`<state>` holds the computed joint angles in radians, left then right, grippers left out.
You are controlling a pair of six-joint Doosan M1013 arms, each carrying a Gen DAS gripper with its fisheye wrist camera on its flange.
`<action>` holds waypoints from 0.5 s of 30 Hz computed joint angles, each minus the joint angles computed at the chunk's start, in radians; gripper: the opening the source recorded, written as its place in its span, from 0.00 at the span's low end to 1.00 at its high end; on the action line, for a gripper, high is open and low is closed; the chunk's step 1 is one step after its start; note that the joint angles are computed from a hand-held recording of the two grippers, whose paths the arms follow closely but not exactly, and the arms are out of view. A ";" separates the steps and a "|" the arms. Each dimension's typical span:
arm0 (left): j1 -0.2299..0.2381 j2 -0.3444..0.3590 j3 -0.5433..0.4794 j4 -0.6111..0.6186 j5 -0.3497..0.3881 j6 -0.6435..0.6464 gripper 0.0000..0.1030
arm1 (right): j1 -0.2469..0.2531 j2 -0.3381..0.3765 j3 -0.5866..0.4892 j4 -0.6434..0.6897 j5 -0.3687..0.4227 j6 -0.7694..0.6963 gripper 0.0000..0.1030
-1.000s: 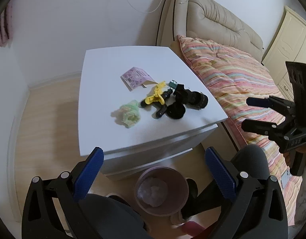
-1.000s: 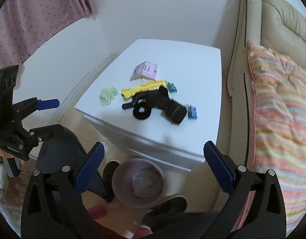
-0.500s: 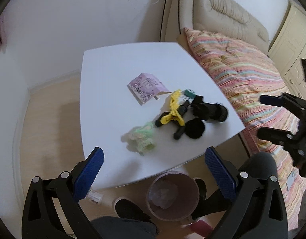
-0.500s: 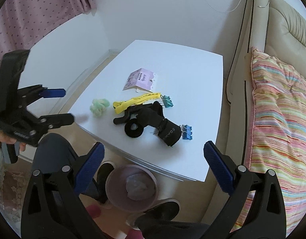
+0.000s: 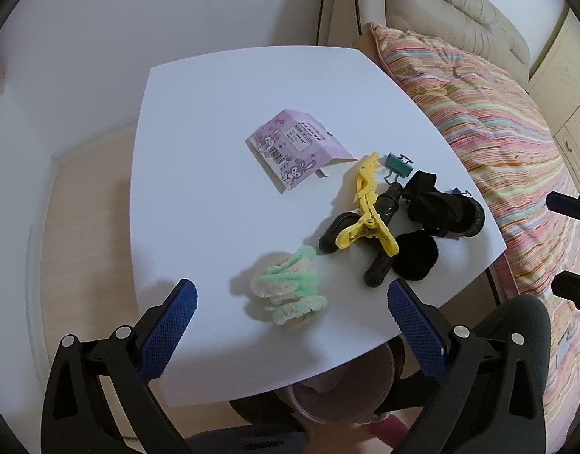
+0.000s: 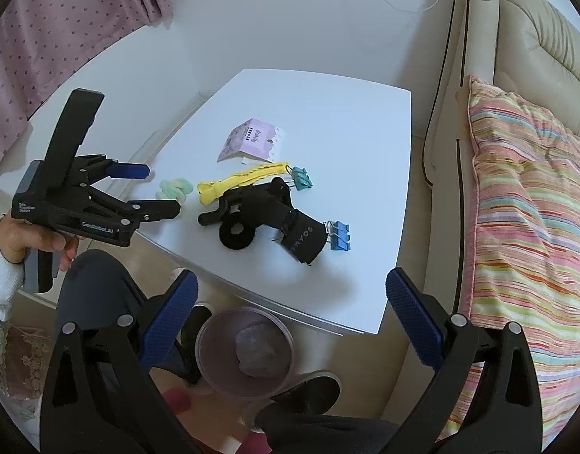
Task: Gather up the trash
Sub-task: 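Move the left tool to the green-white fluffy scrunchie and grasp it, then grasp the black item with the right tool while the left tool holds the scrunchie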
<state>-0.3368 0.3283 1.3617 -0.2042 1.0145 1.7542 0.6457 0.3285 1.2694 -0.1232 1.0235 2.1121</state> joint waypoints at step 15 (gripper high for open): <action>0.005 0.005 0.012 -0.025 -0.005 0.009 0.36 | -0.005 0.006 0.002 0.024 0.000 -0.018 0.95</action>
<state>-0.3323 0.3336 1.3734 -0.2288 1.0096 1.7632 0.6408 0.3344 1.2719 -0.0992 1.0231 2.0940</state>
